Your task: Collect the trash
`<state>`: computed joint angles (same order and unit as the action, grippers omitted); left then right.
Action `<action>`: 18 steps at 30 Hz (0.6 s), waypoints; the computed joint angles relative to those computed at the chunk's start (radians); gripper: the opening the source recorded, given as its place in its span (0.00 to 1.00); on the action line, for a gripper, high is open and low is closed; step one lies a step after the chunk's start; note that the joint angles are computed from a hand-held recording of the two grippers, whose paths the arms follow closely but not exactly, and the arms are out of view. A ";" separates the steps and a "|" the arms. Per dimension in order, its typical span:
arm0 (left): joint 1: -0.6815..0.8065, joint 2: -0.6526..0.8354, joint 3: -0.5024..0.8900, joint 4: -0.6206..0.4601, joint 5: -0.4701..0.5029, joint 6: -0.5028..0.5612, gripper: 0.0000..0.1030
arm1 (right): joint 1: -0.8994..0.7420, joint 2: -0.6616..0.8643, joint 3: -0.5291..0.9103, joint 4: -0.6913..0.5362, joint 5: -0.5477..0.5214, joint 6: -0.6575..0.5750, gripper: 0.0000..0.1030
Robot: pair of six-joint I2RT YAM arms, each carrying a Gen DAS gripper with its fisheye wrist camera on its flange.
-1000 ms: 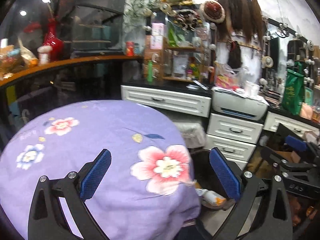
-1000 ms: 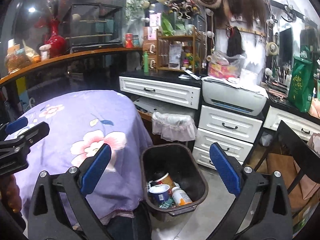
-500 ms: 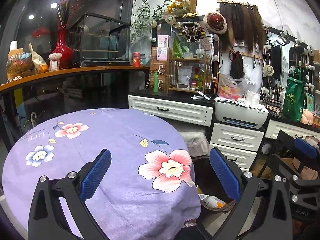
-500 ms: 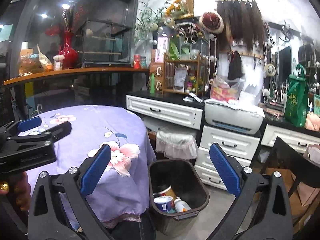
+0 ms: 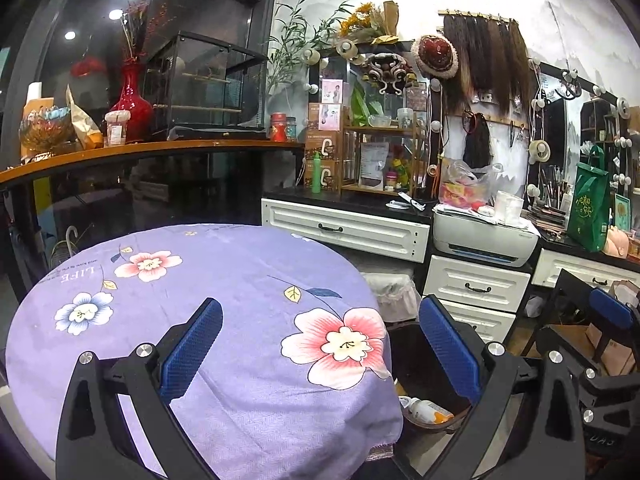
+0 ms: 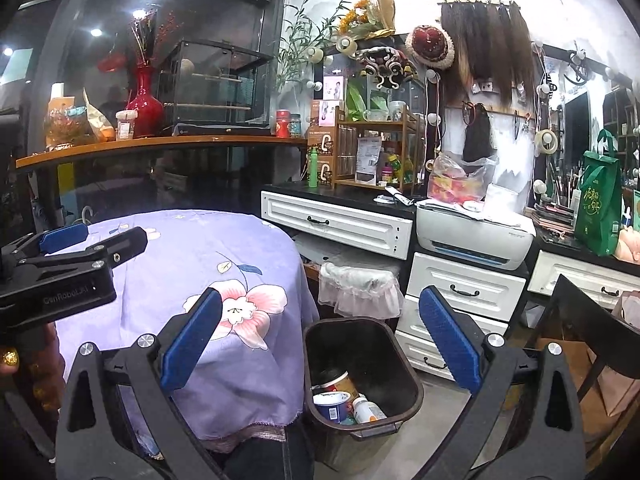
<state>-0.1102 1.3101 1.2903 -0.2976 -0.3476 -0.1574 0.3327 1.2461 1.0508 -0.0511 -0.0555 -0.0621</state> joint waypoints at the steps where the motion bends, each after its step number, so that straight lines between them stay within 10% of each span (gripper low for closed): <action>1: 0.001 -0.001 0.000 0.001 0.001 -0.001 0.95 | 0.000 0.004 0.003 -0.001 0.000 -0.001 0.94; 18: 0.020 0.003 0.003 0.000 0.024 -0.010 0.95 | -0.005 0.031 0.025 -0.021 -0.020 -0.003 0.94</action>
<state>-0.0899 1.3128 1.2937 -0.2976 -0.3233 -0.1670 0.3273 1.2768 1.0754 -0.0725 -0.0758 -0.0651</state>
